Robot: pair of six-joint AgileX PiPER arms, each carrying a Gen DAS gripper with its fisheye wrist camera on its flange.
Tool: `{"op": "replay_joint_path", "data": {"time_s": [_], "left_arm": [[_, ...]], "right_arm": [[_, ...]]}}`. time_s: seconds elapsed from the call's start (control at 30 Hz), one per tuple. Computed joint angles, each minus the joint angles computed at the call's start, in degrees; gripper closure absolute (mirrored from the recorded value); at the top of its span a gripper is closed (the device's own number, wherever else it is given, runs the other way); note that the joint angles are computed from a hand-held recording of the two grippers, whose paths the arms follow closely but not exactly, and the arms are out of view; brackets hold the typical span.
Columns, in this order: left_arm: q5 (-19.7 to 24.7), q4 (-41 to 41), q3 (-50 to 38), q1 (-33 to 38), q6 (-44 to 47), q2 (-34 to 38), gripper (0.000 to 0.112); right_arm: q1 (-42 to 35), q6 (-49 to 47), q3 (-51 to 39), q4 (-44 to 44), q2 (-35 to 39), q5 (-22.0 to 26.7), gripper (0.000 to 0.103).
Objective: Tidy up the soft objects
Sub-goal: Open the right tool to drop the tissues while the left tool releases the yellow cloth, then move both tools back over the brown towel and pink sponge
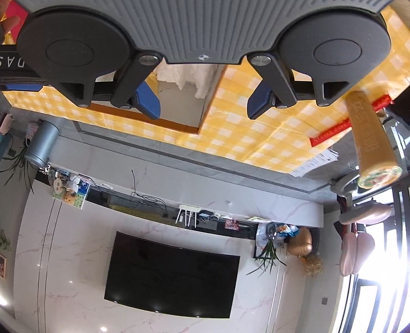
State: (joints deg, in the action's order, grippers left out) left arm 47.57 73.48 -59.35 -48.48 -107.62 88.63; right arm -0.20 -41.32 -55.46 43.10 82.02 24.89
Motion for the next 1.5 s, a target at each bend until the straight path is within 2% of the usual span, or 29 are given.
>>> {"op": "replay_joint_path", "data": {"time_s": [0.1,0.2,0.33,0.43,0.53,0.6,0.73,0.9,1.03,1.17,1.23,1.37,1.5], "left_arm": [[0.22,1.45,0.61,-0.23,0.19,-1.24,0.021],[1.22,1.08,0.81,-0.27,0.33,-2.32,0.02],[-3.58,-0.06,2.39,1.25,2.96,-5.68,0.02],[-2.93,-0.24,2.15,0.08,2.74,-6.36,0.02],[-4.14,-4.34,0.81,-0.47,7.94,-7.39,0.02],[-2.01,-4.72,0.24,-2.67,8.92,-7.93,0.02],[4.47,-2.95,-1.03,-8.46,8.79,-8.24,0.02],[6.48,-4.91,-4.08,-12.85,10.51,-7.94,0.021],[6.56,-6.54,-9.05,-15.66,15.02,-4.89,0.021],[7.67,-7.92,-17.47,-17.48,18.56,1.91,0.021],[5.4,-9.46,-21.44,-17.17,20.84,5.49,0.021],[-2.78,-16.07,-29.11,-14.88,27.72,12.61,0.02],[-2.33,-25.75,-42.91,-12.96,40.11,23.92,0.02]], "right_arm": [[1.18,4.81,-0.57,-4.83,-1.63,0.72,0.003],[-0.03,3.41,-1.72,-4.77,-3.99,4.47,0.003],[-1.49,4.73,-4.02,-10.48,-7.33,7.43,0.003],[-4.49,2.32,-5.37,-12.09,-9.35,9.96,0.003],[-8.23,2.62,-5.44,-15.05,-11.63,11.4,0.003],[-12.13,-0.94,-4.04,-12.09,-13.11,11.51,0.003],[-22.69,-14.05,-1.44,1.59,-14.03,15.1,0.003],[-31.6,-19.0,-2.16,6.88,-13.34,20.15,0.003],[-41.14,-26.15,-2.67,13.35,-12.34,23.1,0.003],[-48.24,-25.68,-5.43,13.08,-6.73,24.72,0.003],[-49.92,-22.54,-7.39,10.25,-2.85,23.88,0.003],[-49.49,-8.76,-10.76,0.02,4.28,16.92,0.003],[-49.89,-3.87,-14.17,-3.09,12.32,17.88,0.003]]}}
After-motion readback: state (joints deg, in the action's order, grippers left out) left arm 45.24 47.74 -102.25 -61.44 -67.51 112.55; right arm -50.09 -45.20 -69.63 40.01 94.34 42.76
